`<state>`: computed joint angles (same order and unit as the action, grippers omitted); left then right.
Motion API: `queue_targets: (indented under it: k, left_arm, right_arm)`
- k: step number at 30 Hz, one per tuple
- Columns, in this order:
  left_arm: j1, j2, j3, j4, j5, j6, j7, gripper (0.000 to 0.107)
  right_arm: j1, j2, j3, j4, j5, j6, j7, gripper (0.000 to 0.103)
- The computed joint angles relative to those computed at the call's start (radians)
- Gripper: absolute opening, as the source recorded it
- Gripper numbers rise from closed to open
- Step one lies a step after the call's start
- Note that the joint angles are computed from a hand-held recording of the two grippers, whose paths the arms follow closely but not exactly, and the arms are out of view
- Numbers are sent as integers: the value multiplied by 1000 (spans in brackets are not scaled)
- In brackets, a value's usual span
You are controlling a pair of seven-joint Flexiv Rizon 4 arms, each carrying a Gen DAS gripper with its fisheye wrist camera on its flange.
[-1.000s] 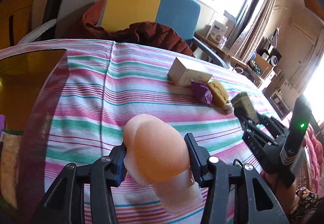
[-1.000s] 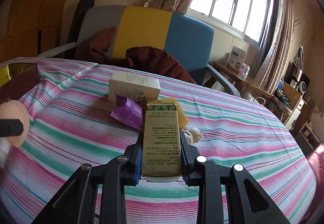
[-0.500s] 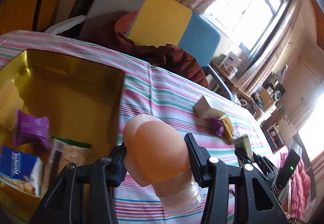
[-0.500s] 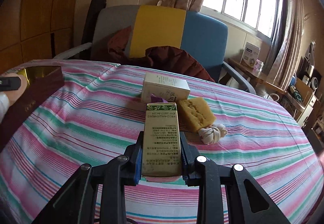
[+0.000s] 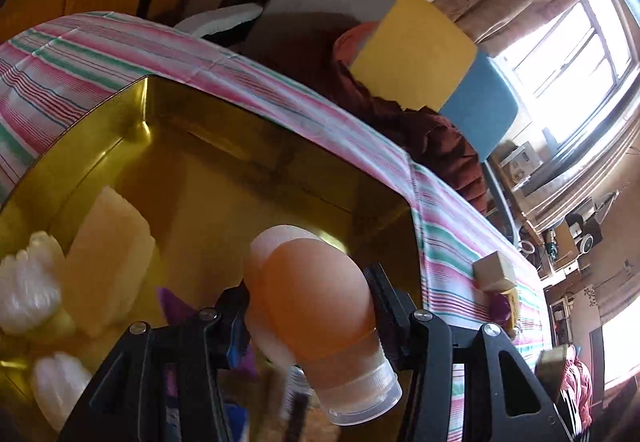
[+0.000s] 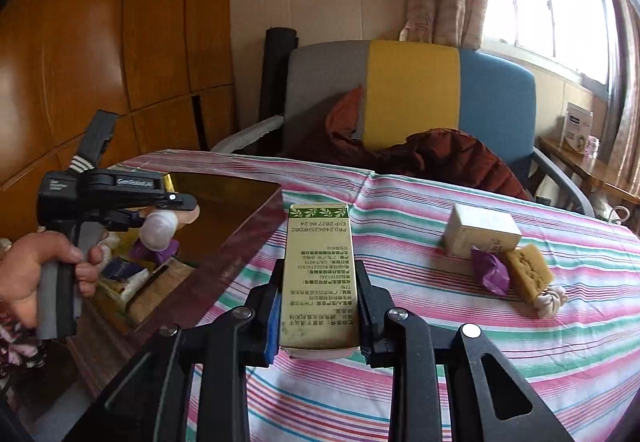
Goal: Organize objects
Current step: 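Carry the green box and peach bottle to the gold tray and release them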
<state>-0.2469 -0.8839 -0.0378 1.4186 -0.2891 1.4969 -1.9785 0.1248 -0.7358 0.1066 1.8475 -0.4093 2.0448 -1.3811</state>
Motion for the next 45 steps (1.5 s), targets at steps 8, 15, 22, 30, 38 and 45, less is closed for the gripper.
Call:
queue_targets:
  k: [8, 15, 22, 30, 38, 45]
  left_arm:
    - [23, -38, 14, -42, -34, -38, -69, 61]
    - [69, -13, -61, 30, -38, 51, -59, 69]
    - [15, 60, -26, 163, -11, 182, -33, 69]
    - [-199, 117, 209, 312, -133, 286, -125, 69]
    - [-367, 128, 421, 357, -187, 242, -178, 69]
    - [-360, 133, 420, 361, -164, 228, -195, 69]
  right_arm:
    - [-13, 3, 45, 13, -64, -9, -3, 30]
    - [-70, -6, 117, -1, -142, -59, 36, 30]
    - [-167, -46, 253, -34, -264, -149, 76, 30]
    - [-284, -106, 479, -75, -297, -314, 18, 30]
    - [-216, -119, 498, -152, -182, -476, 7, 30]
    - [-140, -94, 429, -143, -100, -463, -29, 43]
